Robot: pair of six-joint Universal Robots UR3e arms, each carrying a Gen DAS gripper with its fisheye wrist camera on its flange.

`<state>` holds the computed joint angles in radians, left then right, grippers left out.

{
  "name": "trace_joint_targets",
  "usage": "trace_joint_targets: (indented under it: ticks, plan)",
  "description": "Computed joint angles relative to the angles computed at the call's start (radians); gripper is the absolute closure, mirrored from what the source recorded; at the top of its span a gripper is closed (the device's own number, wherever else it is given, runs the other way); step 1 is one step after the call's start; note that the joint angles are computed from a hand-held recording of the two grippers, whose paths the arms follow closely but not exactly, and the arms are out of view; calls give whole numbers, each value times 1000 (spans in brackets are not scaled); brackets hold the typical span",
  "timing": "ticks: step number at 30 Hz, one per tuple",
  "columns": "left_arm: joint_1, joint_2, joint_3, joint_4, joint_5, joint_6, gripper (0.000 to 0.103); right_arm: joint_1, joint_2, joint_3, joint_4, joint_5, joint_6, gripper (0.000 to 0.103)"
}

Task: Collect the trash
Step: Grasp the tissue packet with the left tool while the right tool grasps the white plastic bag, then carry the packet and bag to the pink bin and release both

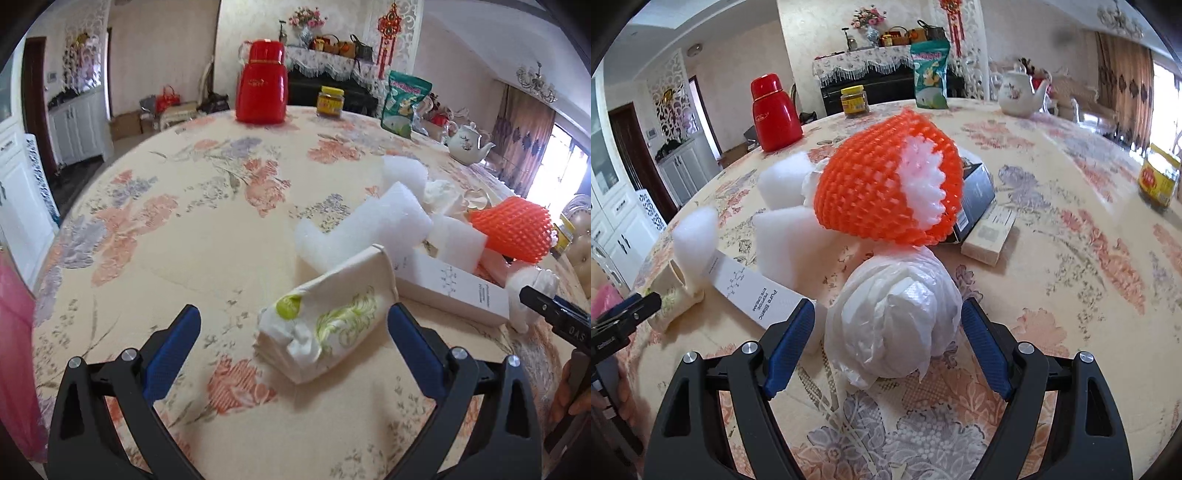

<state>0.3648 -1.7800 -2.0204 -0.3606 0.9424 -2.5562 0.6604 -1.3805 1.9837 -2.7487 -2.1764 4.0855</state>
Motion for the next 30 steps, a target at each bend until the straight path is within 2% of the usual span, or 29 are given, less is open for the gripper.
trace_joint_targets:
  ticks: [4,7,10,11,13,15,17,20,30]
  plan:
    - [-42,-41,67,-61,24,44,6,-25,-19,40,-40,42,4,29]
    - [-79,-79,138,-153,46,78,8,-49,-32,63,-58,74,5,35]
    - [-104,-100,164,-170,66,73,18,-67,-43,85,-77,103,10,42]
    - [-108,-101,163,-174,69,76,28,-69,-44,89,-82,106,11,44]
    - [-112,-95,155,-182,65,87,35,-69,-45,92,-92,114,9,49]
    - [-108,-75,129,-181,48,97,40,-66,-43,93,-103,114,3,60]
    - [-101,-46,84,-153,38,100,46,-58,-43,99,-123,105,0,64]
    - [-64,15,-7,-104,-10,103,49,-52,-42,107,-147,103,-6,67]
    - [81,303,-287,-135,-161,193,49,-25,-45,95,-119,54,18,68]
